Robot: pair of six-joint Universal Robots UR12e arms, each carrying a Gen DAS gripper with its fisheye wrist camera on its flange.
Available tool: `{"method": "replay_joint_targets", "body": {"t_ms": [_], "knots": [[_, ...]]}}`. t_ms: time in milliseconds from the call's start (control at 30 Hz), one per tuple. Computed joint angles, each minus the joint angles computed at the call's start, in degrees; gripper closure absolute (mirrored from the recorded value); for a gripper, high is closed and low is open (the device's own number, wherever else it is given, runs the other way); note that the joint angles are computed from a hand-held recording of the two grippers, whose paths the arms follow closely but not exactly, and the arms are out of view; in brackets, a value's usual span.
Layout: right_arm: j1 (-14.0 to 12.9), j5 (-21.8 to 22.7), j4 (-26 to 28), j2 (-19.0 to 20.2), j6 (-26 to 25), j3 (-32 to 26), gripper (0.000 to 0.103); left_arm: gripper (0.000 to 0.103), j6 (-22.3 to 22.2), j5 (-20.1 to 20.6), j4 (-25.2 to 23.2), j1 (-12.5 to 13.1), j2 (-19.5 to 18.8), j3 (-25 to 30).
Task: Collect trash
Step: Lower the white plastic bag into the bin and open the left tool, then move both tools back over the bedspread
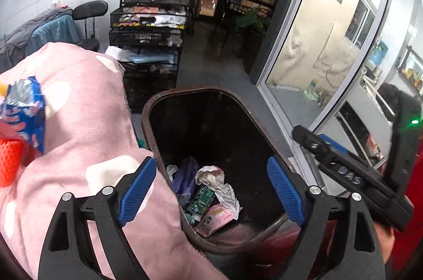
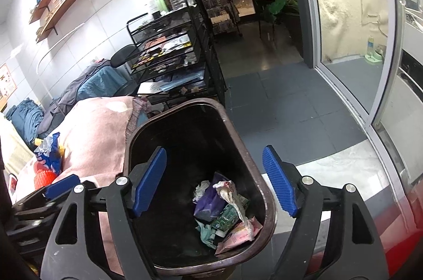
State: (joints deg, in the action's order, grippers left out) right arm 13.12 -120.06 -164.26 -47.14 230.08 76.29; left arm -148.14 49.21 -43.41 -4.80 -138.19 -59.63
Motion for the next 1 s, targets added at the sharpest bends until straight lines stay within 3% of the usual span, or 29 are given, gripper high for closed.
{"method": "replay_joint_targets", "body": {"t_ms": [267, 533, 700, 833, 1000], "knots": [[0.2, 2.3, -1.7, 1.1, -2.7, -1.4, 0.025, 0.013, -4.5, -1.3, 9.1, 2.2, 1.3, -3.3], [0.6, 4.9, -2.9, 2.3, -5.3, -3.1, 0.025, 0.012, -10.9, 2.2, 17.1, 4.7, 1.4, -4.7], [1.0, 7.5, -2.9, 3.8, -7.7, -5.6, 0.025, 0.012, -15.0, 5.3, 17.1, 6.1, 0.2, -2.8], [1.3, 10.7, -3.1, 5.2, -10.1, -8.2, 0.025, 0.012, -18.9, 5.9, 14.4, 7.2, -1.2, 0.1], [1.7, 15.4, -2.7, 7.4, -14.7, -12.7, 0.025, 0.012, -19.8, 6.9, 11.5, 7.8, -2.8, 3.3]]}}
